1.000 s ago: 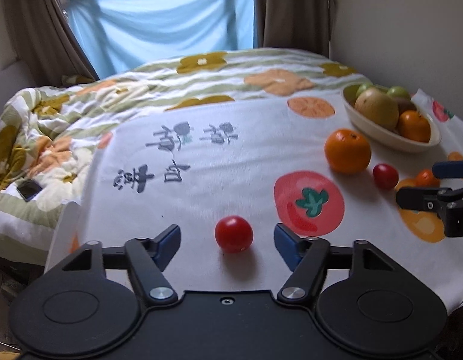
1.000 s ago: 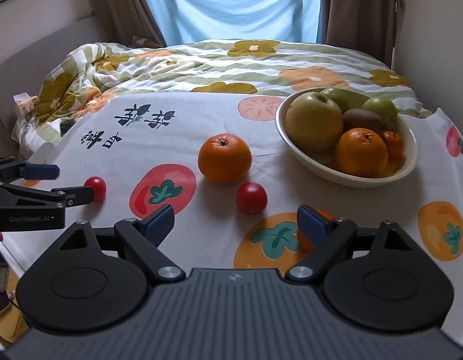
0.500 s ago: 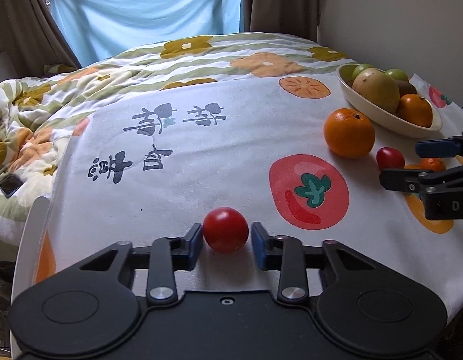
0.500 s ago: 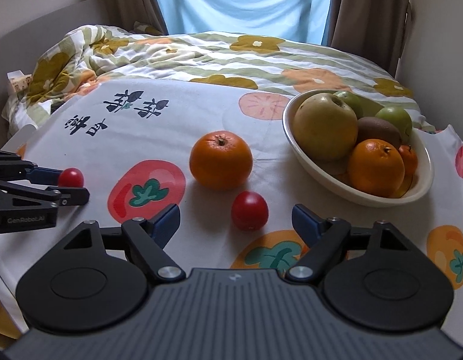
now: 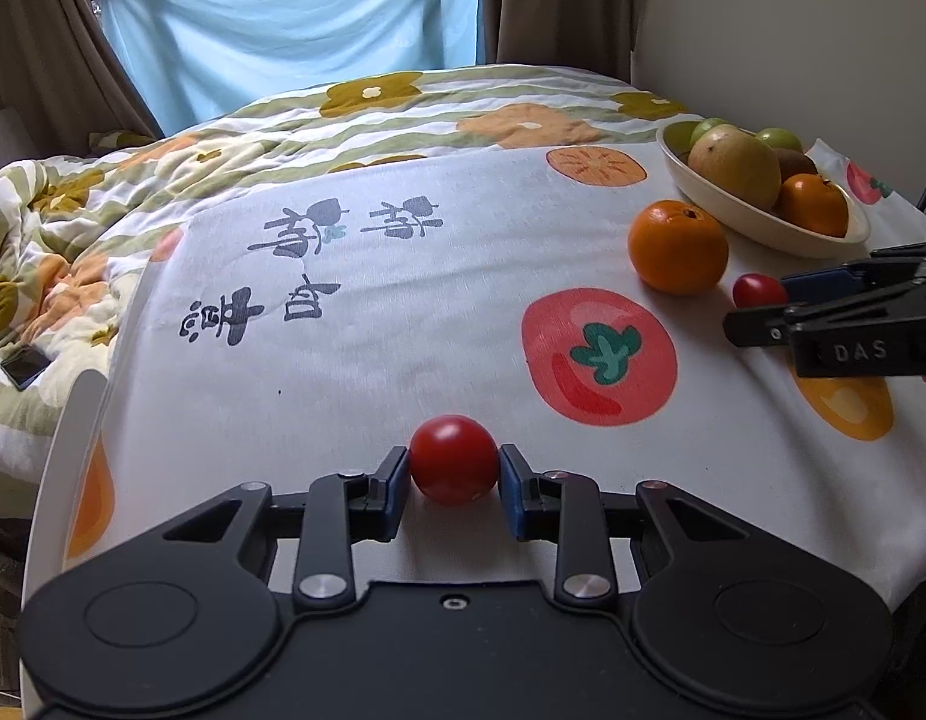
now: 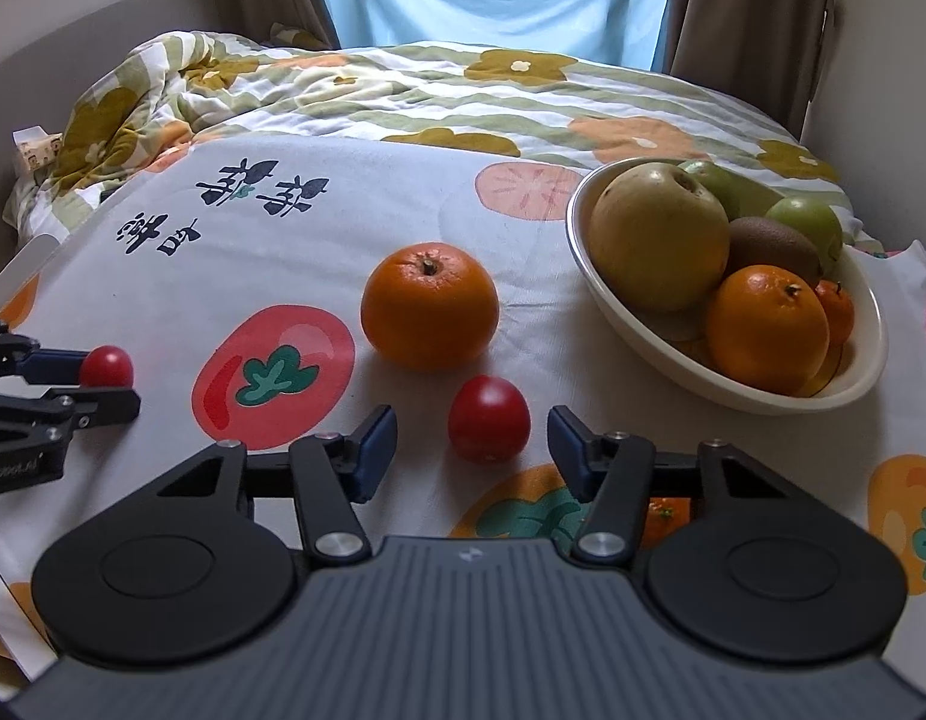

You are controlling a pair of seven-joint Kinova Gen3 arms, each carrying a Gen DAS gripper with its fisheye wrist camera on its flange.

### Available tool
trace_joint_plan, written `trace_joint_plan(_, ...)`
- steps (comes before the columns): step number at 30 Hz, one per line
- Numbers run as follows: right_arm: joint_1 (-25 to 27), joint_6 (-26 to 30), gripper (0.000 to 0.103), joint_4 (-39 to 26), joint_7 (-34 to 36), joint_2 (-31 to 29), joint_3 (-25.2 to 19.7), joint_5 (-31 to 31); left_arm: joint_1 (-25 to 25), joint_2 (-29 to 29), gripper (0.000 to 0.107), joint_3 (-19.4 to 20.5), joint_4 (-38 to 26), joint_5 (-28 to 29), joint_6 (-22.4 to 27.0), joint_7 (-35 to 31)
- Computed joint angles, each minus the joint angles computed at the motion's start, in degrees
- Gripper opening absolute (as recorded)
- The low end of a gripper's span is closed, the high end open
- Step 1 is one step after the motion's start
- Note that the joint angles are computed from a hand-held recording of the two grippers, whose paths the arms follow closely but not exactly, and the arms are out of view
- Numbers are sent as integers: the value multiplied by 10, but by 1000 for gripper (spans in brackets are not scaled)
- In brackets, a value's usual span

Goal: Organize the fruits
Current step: 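Grasp a red cherry tomato with the left tool while the right tool grasps another, then carry both tomatoes to the duck bowl while the left tool releases its tomato inside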

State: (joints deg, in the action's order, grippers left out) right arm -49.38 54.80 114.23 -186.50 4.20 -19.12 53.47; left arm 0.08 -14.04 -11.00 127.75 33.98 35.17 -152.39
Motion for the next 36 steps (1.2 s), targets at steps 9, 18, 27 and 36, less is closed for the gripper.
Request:
trace_joint_plan(9, 7, -7, 45, 1, 11, 0, 4, -11, 4, -29, 35, 12, 8, -24, -4, 56)
trace_joint_plan(18, 22, -7, 44, 9, 32, -47, -13, -31, 27, -91, 35, 35, -10, -75, 10, 171)
trace_joint_plan(27, 68, 7, 44, 7, 104, -124, -43, -99, 55, -128, 35, 80, -44, -142, 37, 299)
trace_joint_plan(36, 136, 35, 44, 6, 237, -229, -9, -208, 86, -124, 35, 153, -92, -180, 44, 433)
